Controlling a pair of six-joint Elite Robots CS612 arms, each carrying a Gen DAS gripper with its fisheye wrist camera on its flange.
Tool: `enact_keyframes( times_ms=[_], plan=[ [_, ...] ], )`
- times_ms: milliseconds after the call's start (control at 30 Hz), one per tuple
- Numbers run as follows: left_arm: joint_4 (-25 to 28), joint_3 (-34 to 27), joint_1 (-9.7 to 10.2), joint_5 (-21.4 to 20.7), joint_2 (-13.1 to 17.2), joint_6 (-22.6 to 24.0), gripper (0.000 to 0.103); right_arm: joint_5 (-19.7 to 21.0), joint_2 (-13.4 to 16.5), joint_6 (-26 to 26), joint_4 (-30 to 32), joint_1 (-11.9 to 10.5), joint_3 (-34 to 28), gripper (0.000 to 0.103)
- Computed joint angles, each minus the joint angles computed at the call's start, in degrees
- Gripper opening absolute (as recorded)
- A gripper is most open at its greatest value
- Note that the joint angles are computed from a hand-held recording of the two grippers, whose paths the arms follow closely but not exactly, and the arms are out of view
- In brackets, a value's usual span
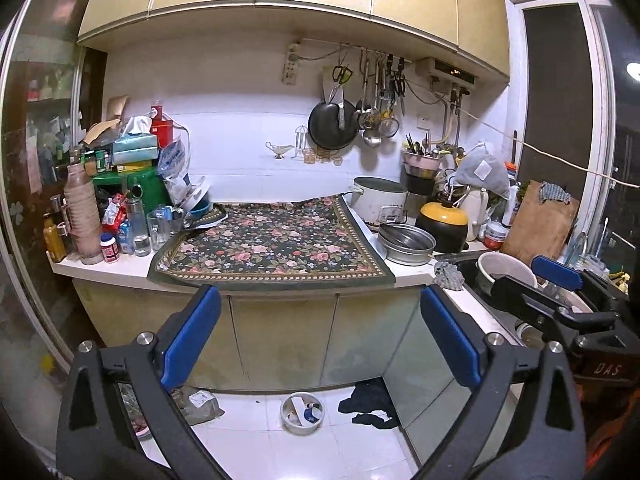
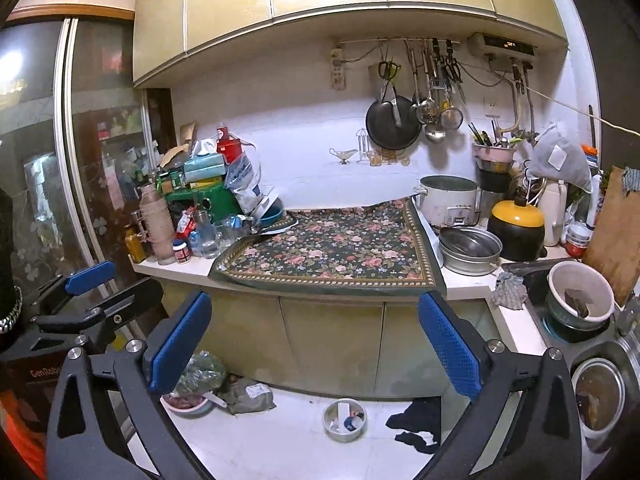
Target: Collect trash
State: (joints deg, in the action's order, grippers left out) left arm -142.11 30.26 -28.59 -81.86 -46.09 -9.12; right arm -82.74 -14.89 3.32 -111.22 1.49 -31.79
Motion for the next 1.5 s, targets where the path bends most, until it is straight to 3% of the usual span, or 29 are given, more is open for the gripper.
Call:
enact_keyframes(
  times_ms=[1500],
  plan=[
    [1.03,-2.54,0.58,-2.15,1.65,-1.97,0.101,0.85,-0.64,-0.92,0.95,-0.01,0.66,0.103]
  ],
)
